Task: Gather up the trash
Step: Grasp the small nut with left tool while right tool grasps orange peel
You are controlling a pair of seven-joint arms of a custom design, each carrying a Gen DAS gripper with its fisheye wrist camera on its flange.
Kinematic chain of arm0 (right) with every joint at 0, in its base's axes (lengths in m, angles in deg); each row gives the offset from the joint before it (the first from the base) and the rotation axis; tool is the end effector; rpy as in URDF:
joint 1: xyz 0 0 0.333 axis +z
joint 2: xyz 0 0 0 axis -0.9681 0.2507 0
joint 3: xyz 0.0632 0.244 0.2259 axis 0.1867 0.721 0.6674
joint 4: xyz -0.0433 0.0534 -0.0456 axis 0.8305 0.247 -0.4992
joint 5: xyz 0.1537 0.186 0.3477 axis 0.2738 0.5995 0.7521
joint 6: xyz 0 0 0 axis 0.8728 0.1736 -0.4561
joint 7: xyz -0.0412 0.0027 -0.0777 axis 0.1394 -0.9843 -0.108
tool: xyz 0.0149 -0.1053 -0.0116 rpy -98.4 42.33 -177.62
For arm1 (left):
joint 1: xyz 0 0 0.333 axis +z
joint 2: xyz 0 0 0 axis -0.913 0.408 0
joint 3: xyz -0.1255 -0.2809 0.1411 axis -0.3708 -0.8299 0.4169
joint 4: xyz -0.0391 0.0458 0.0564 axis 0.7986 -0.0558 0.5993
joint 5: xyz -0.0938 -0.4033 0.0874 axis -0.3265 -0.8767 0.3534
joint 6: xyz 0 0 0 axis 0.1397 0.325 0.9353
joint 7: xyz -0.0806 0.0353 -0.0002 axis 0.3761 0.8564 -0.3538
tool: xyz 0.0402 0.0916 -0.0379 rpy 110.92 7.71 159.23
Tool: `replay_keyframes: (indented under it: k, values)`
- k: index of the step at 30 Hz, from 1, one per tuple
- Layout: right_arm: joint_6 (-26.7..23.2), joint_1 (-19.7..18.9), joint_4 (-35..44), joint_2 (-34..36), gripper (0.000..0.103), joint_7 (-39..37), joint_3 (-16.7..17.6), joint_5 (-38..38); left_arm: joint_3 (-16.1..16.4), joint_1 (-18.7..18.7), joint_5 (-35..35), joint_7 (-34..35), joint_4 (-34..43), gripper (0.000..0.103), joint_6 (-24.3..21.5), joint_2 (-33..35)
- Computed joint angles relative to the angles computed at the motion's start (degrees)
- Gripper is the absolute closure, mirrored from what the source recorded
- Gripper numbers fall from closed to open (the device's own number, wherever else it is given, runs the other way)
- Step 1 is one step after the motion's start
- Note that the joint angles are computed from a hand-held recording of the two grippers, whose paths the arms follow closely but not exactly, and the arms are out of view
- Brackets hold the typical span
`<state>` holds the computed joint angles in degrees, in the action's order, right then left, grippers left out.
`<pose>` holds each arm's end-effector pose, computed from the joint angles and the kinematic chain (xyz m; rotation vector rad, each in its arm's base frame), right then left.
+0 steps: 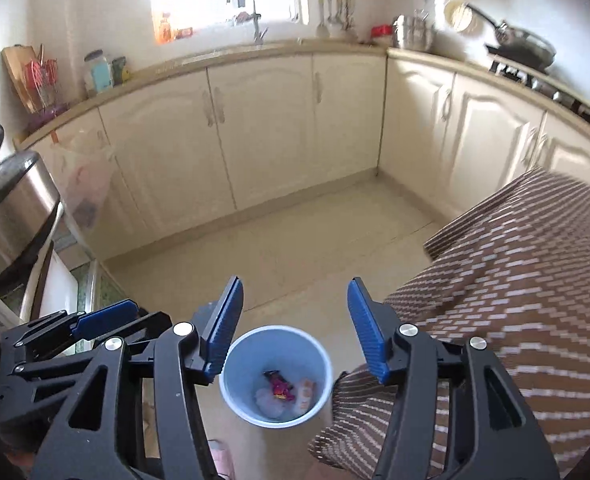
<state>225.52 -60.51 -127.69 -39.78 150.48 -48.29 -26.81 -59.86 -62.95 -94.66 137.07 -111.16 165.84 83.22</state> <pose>0.6313 0.1423 0.4628 -1.6834 1.6923 -0.7149 0.6874 -0.1327 0.4330 -1.6928 2.1031 -1.1631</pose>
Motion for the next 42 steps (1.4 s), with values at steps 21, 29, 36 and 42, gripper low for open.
replay_keyframes:
  k: [21,29,36,42]
  values:
    - [-8.16,-20.77,-25.78,-34.92,0.040,26.62,0.96,-30.13,-0.82,-17.11,-9.26,15.06,-4.03,0.052,-4.75,-10.56]
    - [-3.97,-26.71,-27.02,-33.20,0.040,22.97,3.33,-25.31,-0.84,-21.04,8.89,1.13,3.70,0.052,-4.79,-2.67]
    - [-1.49,-29.73,-26.44,-31.18,0.040,16.16,4.90,-18.67,-0.43,-22.95,23.53,-10.75,12.50,0.052,-7.75,4.59]
    - [-0.31,-31.42,-25.48,-29.71,0.040,10.43,7.24,-13.31,-0.96,-23.02,29.51,-15.64,18.54,0.081,-10.72,9.53]
